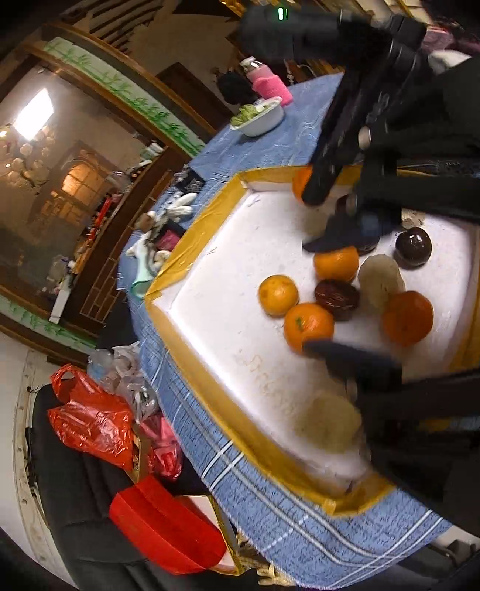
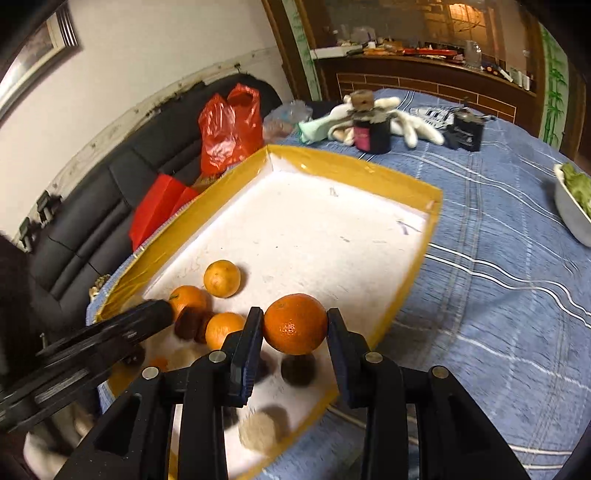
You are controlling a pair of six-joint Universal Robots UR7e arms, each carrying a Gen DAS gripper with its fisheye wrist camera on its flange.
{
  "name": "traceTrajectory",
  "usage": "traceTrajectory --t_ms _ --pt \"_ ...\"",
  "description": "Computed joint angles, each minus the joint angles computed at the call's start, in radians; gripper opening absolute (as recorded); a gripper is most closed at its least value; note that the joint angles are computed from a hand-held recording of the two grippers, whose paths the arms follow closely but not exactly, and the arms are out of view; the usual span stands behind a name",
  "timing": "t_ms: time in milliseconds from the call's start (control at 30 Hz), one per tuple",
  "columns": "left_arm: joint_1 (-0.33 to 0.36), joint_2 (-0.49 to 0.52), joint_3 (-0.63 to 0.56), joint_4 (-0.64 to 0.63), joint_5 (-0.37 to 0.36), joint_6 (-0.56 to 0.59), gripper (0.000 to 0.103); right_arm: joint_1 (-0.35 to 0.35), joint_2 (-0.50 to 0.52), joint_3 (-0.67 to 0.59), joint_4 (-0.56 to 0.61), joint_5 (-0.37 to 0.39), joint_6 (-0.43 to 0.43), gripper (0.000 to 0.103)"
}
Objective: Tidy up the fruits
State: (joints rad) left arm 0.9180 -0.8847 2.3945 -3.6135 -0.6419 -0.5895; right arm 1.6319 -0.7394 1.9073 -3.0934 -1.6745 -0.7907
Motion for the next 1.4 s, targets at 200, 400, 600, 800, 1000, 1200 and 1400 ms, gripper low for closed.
traceTrajectory --t_ms 200,400,600,800,1000,1200,1400 --pt "-0.020 -0.032 0.054 -0.084 0.040 -0.007 0.061 0.006 0.025 -0.028 0.030 0.001 0.056 0.068" --pt "-0.073 -0.030 0.068 -0.077 0.100 -0.030 0.063 -0.004 -0.050 0.049 -0.046 0.038 0.057 0.068" --pt "-0.207 0.019 0.032 0.170 0.271 -0.166 0.083 -0.096 -0.180 0.205 -0.184 0.119 0.045 0.075" --pt "-0.309 0.144 -0.069 0.375 0.261 -0.211 0.093 -0.249 -0.282 0.319 -0.321 0.148 0.093 0.076" --pt "-0.364 0.223 -0.156 0.550 0.236 -0.270 0.092 -0.334 -0.335 0.370 -0.395 0.153 0.093 0.076" --pt "-0.395 0.220 -0.206 0.814 0.277 -0.436 0.093 -0.370 -0.366 0.410 -0.462 0.184 0.036 0.078" --pt "-0.403 0.211 -0.212 0.896 0.275 -0.505 0.093 -0.393 -0.391 0.437 -0.462 0.224 0.002 0.080"
